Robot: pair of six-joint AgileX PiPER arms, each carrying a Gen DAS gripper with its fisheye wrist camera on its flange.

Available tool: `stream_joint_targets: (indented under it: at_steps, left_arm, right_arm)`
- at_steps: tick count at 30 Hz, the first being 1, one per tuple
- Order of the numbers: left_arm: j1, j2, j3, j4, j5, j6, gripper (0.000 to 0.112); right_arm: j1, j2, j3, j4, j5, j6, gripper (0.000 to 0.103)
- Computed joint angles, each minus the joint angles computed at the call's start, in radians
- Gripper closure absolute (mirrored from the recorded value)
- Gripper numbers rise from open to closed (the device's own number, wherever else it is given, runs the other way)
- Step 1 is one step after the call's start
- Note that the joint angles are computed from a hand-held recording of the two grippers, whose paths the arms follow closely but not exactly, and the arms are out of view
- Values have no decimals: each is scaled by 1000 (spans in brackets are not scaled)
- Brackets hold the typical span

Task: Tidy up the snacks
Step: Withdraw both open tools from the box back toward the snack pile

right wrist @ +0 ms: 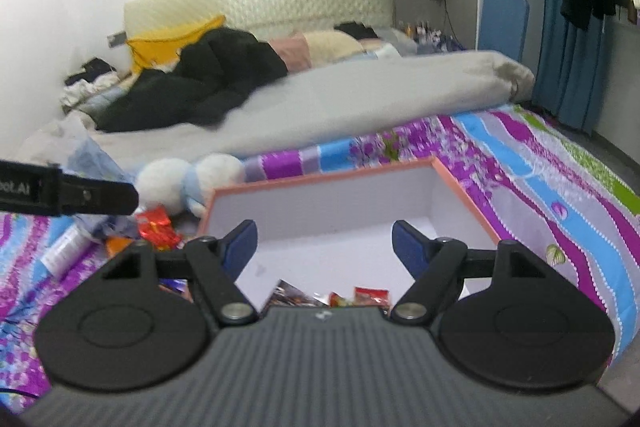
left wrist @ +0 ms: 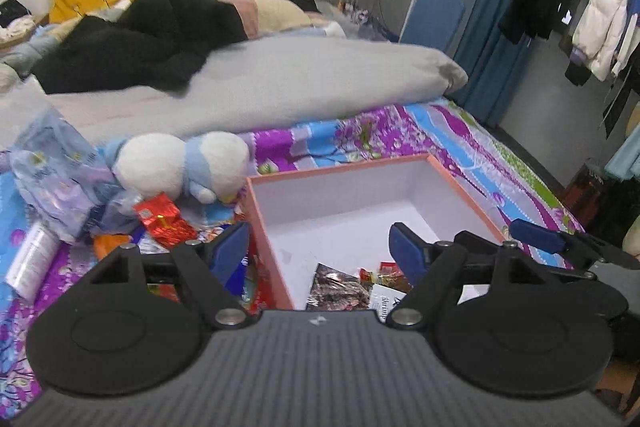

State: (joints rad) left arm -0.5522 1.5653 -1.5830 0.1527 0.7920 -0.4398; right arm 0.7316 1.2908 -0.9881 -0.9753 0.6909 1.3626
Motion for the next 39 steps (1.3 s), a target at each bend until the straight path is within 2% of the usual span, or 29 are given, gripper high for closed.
stream_joint_targets:
  at_steps: [5, 11, 17, 24, 33, 39]
  left_arm:
    - [21, -138, 113, 14, -11, -6, 31]
    - [70, -281, 227, -5, -11, 15, 31]
    - [143, -409, 343, -56, -11, 80, 31]
    - [265, -530, 465, -179, -8, 215, 31]
    - [396, -680, 654, -340, -18, 351, 31]
    - [455, -773, 768, -399, -7, 398, 31]
  right_arm:
    - [138, -19, -33, -68, 103, 72, 27]
    - [273, -2, -78, -136, 187, 147, 27]
    - [372, 34, -100, -170, 226, 215, 27]
    - [489, 95, -118, -177, 298, 290, 27]
    - [608, 146, -103, -180, 318, 376, 27]
    - [692, 178, -93, -171, 366, 432, 27]
